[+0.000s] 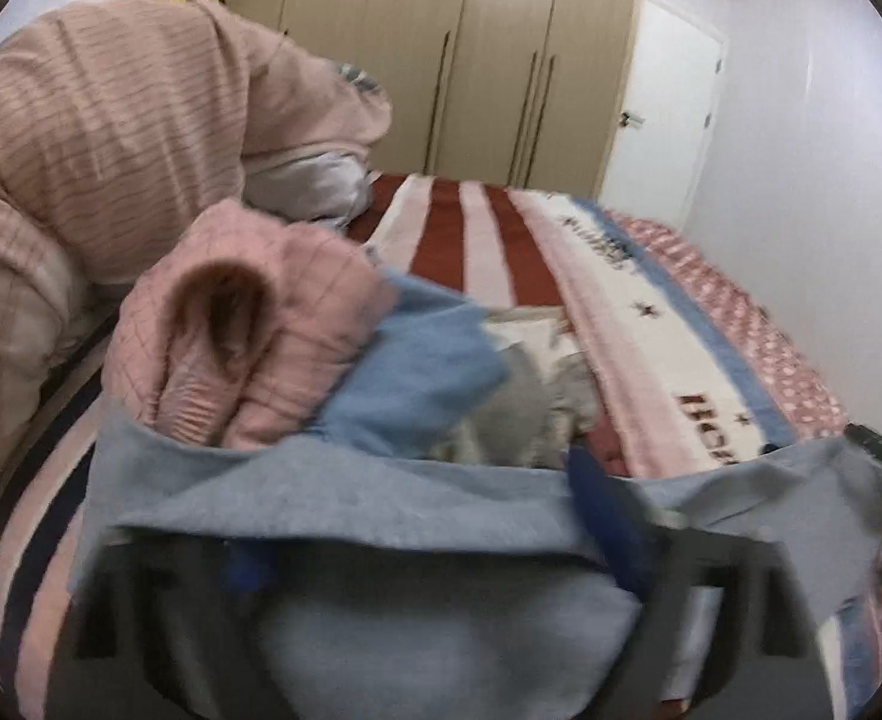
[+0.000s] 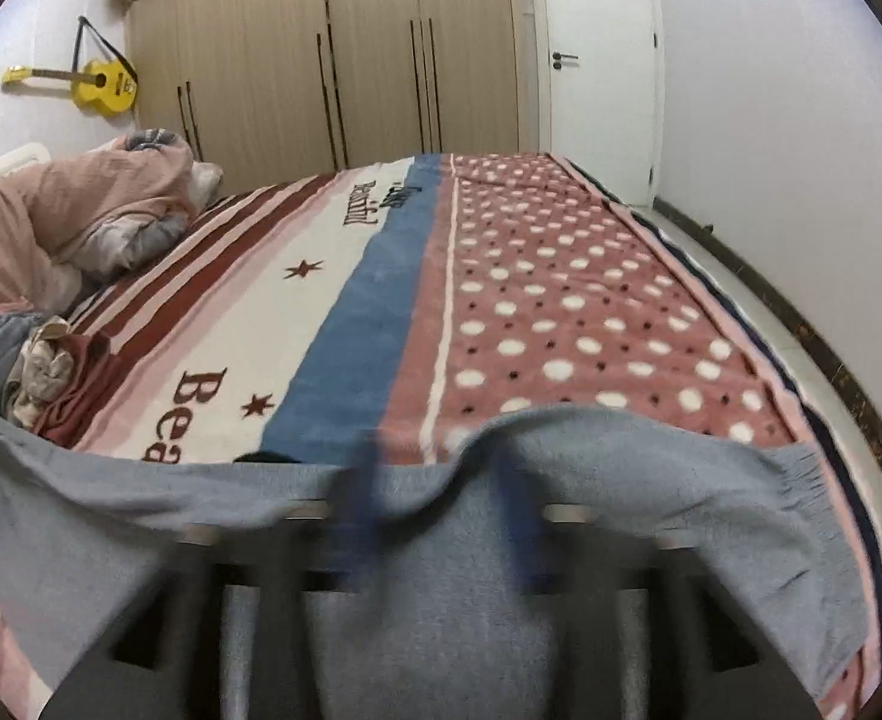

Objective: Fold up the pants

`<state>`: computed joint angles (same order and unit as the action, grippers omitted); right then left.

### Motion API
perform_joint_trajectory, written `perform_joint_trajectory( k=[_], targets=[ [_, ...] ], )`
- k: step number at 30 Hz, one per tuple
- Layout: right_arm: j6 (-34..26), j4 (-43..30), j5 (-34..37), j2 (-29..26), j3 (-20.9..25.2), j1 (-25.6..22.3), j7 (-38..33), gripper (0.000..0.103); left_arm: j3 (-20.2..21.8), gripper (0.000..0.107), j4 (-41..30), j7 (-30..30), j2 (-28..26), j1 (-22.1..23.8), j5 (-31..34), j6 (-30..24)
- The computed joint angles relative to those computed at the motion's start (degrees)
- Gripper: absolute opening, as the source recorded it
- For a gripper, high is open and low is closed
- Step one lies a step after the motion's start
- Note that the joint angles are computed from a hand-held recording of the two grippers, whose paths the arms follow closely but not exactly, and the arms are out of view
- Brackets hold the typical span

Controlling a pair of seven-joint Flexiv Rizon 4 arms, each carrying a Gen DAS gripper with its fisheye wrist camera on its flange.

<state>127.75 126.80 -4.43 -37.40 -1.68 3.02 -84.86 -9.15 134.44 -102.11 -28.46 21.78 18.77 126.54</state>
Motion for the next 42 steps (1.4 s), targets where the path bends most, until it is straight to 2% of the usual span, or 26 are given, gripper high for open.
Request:
perform_joint_trajectory(
  k=[3, 7, 10, 12, 16, 17, 19, 23, 25, 28, 29, 32, 33, 37, 38, 39, 40, 41, 42],
  targets=[
    [0.9, 1.4, 1.1, 1.6, -0.5, 0.5, -1.0, 0.059, 4.8, 0.089, 2.4, 3.2, 2.3, -5.9, -4.0, 3.5],
    [1.5, 5.6, 2.6, 6.0, -0.5, -1.1, -0.6, 0.061, 8.2, 0.094, 6.4, 4.7, 5.9, -9.1, -8.1, 6.0],
    [0.2, 9.6, 5.1, 9.3, -2.3, -1.0, -2.1, 0.072, 9.8, 0.098, 10.6, 3.9, 8.3, -9.2, -10.1, 5.6],
    [-1.0, 12.2, 6.0, 11.1, -2.6, -3.1, -1.7, 0.074, 10.4, 0.098, 13.3, 2.5, 8.8, -7.8, -10.0, 5.1],
    [-1.7, 15.6, 3.0, 12.3, -0.1, -11.0, 3.0, 0.075, 10.5, 0.098, 17.8, -2.0, 6.9, -3.2, -7.5, 5.5],
    [-0.8, 16.3, 3.2, 11.9, -0.2, -11.8, 3.5, 0.075, 9.8, 0.098, 18.2, -3.8, 5.5, -1.0, -5.4, 6.4],
    [0.3, 17.0, 1.6, 10.9, 0.6, -14.4, 5.2, 0.076, 6.2, 0.098, 18.0, -9.3, 1.8, 6.3, 1.9, 8.0],
    [1.3, 17.5, -12.7, 8.1, 6.7, -27.3, 14.8, 0.077, 2.0, 0.098, 17.1, -14.8, -4.3, 11.8, 7.6, 10.8],
    [2.7, 16.9, -19.1, 6.3, 8.1, -31.0, 18.8, 0.077, 1.2, 0.098, 16.3, -15.4, -5.9, 12.2, 8.7, 11.4],
    [3.3, 15.6, -21.8, 4.7, 7.1, -29.8, 21.2, 0.077, 0.4, 0.098, 14.4, -16.0, -8.2, 12.3, 9.5, 12.7],
    [3.5, 15.0, -21.5, 4.2, 6.5, -28.6, 21.5, 0.077, -0.9, 0.098, 13.3, -16.7, -9.7, 13.6, 11.2, 13.0],
    [3.9, 13.4, -19.4, 2.9, 5.2, -25.4, 22.4, 0.079, -7.9, 0.098, 9.5, -20.4, -12.5, 20.4, 16.4, 8.2],
    [4.1, 12.9, -19.2, 2.5, 5.0, -24.9, 22.8, 0.079, -8.6, 0.098, 8.6, -20.8, -13.6, 20.5, 16.4, 8.2],
    [5.5, 12.1, -15.9, 1.6, 3.5, -21.6, 21.8, 0.077, -5.4, 0.097, 7.2, -20.5, -14.6, 14.8, 11.0, 12.3],
    [5.6, 11.7, -15.2, 1.3, 3.3, -21.0, 21.8, 0.075, -5.3, 0.093, 6.7, -21.0, -14.7, 13.9, 10.1, 12.3],
    [5.5, 11.2, -14.2, 1.0, 3.1, -20.1, 21.7, 0.068, -4.6, 0.080, 6.3, -21.3, -14.7, 12.4, 8.6, 12.6],
    [5.6, 10.9, -13.1, 0.8, 2.8, -19.3, 21.6, 0.064, -3.7, 0.073, 5.9, -21.3, -14.5, 10.8, 6.9, 12.7],
    [5.8, 10.7, -12.1, 0.7, 2.5, -18.6, 21.4, 0.052, -3.1, 0.059, 5.7, -21.5, -14.4, 9.8, 5.9, 12.5],
    [5.7, 10.3, -10.9, 0.5, 2.2, -17.7, 21.1, 0.046, -2.8, 0.045, 5.4, -21.7, -14.5, 9.3, 5.6, 12.6]
  ],
)
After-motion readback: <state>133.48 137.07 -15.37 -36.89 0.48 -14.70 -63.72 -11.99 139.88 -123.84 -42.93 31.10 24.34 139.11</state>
